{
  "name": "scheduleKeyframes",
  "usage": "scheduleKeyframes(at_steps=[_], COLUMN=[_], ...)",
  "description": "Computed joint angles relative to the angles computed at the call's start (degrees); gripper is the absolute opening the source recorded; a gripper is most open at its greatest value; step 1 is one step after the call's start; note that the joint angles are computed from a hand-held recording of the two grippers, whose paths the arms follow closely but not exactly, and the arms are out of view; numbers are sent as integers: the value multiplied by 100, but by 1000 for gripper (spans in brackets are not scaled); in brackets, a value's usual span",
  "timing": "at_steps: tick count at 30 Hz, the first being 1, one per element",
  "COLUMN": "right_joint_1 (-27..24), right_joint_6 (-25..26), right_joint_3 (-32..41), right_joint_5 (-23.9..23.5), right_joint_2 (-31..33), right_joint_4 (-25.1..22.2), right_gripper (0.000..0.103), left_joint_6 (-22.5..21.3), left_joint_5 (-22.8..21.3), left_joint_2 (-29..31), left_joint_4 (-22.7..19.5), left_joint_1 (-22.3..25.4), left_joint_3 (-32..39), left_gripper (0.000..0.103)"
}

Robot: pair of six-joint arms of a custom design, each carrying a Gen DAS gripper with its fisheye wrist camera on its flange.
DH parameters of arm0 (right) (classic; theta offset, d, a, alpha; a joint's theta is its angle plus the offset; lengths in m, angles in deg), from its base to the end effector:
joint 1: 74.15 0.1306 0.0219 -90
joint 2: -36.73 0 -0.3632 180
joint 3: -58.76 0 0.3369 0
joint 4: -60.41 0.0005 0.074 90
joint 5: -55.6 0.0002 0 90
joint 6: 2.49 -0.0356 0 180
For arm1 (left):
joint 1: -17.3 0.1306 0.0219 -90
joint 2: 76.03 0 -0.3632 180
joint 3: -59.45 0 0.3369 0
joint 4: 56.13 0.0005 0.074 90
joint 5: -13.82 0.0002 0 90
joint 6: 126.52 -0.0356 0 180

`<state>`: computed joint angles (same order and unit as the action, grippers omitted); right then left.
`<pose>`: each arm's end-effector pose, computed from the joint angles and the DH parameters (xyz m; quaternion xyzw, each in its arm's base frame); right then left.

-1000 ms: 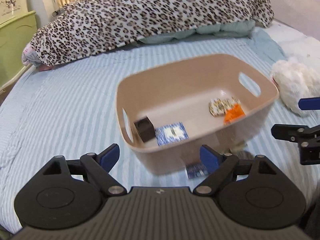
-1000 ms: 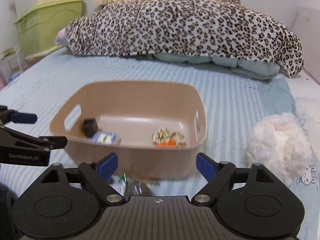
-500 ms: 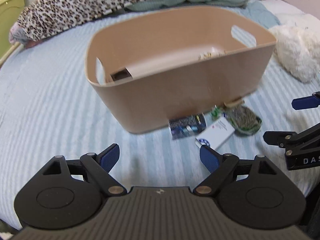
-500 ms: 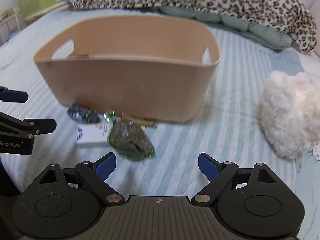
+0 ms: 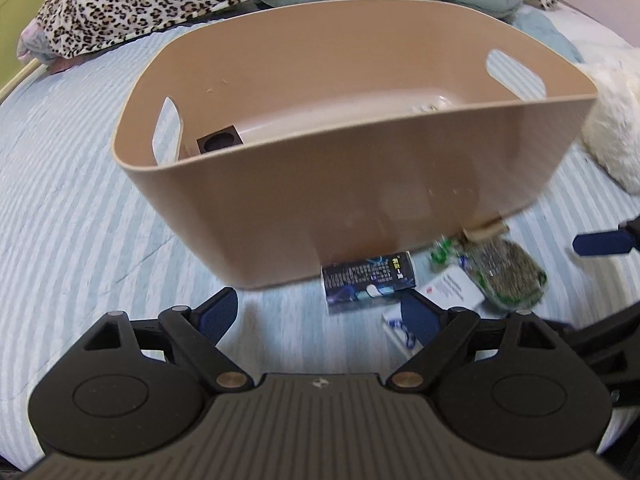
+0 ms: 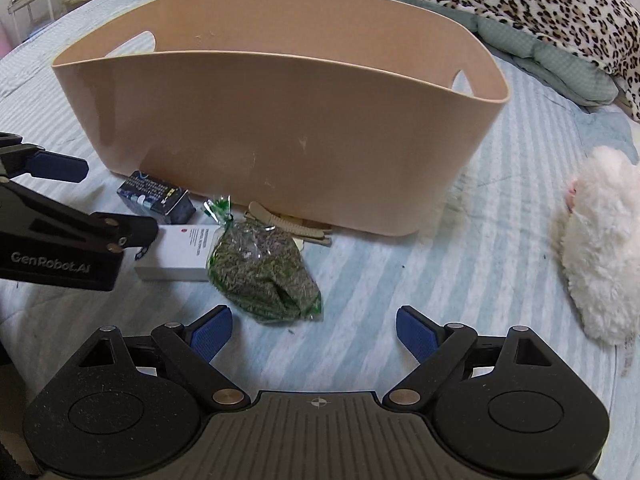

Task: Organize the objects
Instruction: 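Grasp the dark card pack with left tool while right tool grasps the green snack bag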

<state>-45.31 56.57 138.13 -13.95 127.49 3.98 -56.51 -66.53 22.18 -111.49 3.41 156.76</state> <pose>0.3543 0.1803 0.3277 0.0518 0.9650 -0.0567 0.2509 0.4557 -0.1194 0.3940 0.3012 0.9051 -0.0650 0.2930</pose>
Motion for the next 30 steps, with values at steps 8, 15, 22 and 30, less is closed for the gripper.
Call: scheduleKeyframes(at_steps=[8,15,22,30], right_joint_1=[-50,-7,51,193], right_joint_6=[54,64,41,-68], right_joint_3=[37,29,-8,20], right_joint_5=[-114,-149,-227,-145], right_joint_2=[123,116,-2,-106], right_joint_4=[134,243,310,242], right_gripper=[86,81,60,35], left_joint_6=[302,731,707,296], left_joint_5=[351,459,519,298], left_joint_2=[227,335,278,220], left_joint_4=[-215,-207,-150,-143], left_joint_1=[15,-51,30,56], left_joint_3=[226,275,211,161], left_gripper=[96,95,80,36])
